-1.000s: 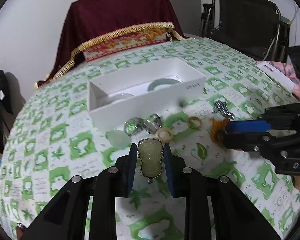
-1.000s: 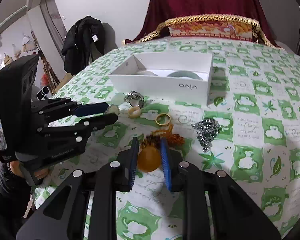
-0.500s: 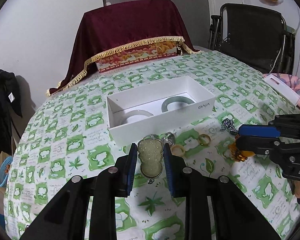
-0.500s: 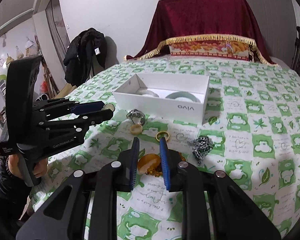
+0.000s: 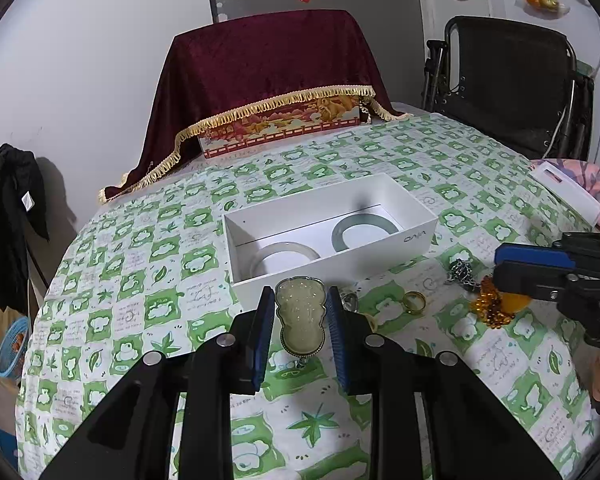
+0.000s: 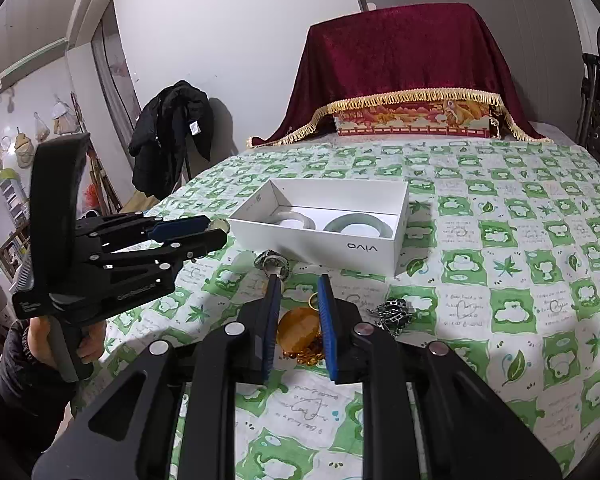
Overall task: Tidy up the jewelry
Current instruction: 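Grasp and lift the gourd-shaped jade pendant with the left gripper while the right holds the amber pendant, then carry the gourd pendant into the box with the left gripper while the right drops the amber pendant there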
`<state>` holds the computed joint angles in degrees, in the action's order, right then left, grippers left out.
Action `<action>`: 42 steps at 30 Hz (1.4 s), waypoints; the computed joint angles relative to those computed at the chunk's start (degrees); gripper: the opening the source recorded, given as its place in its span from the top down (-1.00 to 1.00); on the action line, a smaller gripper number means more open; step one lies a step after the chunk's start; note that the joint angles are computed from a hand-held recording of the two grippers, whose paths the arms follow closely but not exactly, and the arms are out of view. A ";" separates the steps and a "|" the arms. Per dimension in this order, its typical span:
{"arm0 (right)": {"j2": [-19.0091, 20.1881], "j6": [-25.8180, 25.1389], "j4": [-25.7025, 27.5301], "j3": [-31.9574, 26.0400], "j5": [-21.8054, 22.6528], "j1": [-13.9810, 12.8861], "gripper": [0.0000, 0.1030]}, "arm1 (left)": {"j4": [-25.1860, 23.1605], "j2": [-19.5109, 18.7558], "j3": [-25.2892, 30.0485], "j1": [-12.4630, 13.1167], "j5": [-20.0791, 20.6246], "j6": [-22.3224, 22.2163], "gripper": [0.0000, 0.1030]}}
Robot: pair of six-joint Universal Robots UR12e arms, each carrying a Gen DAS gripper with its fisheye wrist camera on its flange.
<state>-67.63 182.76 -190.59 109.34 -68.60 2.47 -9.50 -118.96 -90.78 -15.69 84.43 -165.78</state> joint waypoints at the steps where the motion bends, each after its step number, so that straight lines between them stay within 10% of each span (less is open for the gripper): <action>1: 0.00 -0.07 -0.22 0.03 -0.16 0.07 0.65 | -0.13 -0.06 0.07 0.04 -0.05 -0.12 0.48; 17: -0.56 -1.67 0.61 -0.13 -1.28 0.30 0.65 | -1.42 -0.38 0.79 0.77 -1.98 -0.81 0.48; 32: 4.45 1.44 7.07 -13.21 3.45 -0.89 1.00 | -5.89 -5.40 12.25 0.86 -3.27 -1.43 0.48; 38: 1.53 -4.59 11.17 -6.64 1.81 -0.37 0.39 | -5.72 -5.48 11.68 1.35 -4.83 -1.27 0.48; 42: 1.01 -8.06 15.31 -5.07 -0.54 0.72 0.34 | -5.35 -5.21 11.25 1.40 -5.55 -1.32 0.48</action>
